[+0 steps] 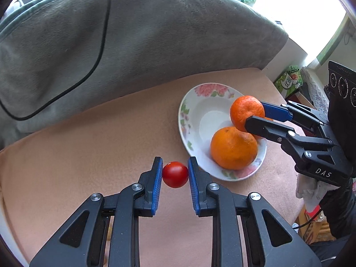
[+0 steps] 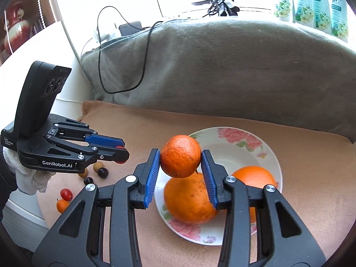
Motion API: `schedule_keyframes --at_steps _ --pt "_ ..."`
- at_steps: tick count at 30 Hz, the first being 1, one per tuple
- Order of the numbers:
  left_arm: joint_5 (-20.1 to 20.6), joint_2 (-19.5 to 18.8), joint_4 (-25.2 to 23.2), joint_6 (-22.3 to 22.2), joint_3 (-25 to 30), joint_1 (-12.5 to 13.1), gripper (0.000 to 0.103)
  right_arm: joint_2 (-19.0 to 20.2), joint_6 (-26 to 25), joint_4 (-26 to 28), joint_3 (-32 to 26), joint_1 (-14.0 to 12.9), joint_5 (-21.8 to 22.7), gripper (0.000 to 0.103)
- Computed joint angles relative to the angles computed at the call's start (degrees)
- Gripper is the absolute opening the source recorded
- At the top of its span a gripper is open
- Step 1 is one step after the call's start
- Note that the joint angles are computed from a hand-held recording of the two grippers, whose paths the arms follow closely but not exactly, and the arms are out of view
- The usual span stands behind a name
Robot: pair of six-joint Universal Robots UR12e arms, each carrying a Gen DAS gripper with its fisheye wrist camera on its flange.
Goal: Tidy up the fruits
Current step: 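Carry the mandarin and the cherry tomato over the white floral bowl with both grippers, then open both grippers to drop the mandarin and tomato into the bowl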
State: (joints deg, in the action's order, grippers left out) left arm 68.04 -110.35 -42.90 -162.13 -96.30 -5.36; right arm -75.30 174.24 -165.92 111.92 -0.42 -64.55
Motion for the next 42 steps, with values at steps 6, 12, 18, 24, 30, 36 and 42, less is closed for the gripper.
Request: schedule_keyframes --at_steps 6,12,18,24,30,36,42 --pt "-0.21 -2.65 -0.19 -0.29 3.51 -1.81 0.022 0.25 0.07 1.22 -0.74 -1.64 -1.80 0.040" --pt "0.22 -4.37 -0.57 0.26 5.95 -3.13 0.022 0.85 -0.48 2.30 -1.46 -2.48 -3.34 0.040" --pt "0.06 -5.12 -0.89 0.05 7.04 -3.58 0.022 1.39 -1.19 3.63 -2.16 -3.01 -2.69 0.040" --pt "-0.02 -5.21 -0.79 -0.01 7.32 -3.66 0.022 1.85 -0.80 4.42 -2.62 -3.05 -2.71 0.041" --pt "0.68 -5.01 -0.74 -0.29 7.14 -3.73 0.037 1.64 0.84 2.69 -2.30 -3.46 -2.35 0.062" --pt "0.99 -4.75 -0.48 -0.29 7.00 -3.90 0.054 1.11 1.35 1.99 -2.12 -3.54 -2.72 0.063" --pt "2.20 -4.46 0.09 -0.70 6.76 -4.28 0.062 0.72 1.61 1.48 -1.88 -3.32 -3.39 0.072"
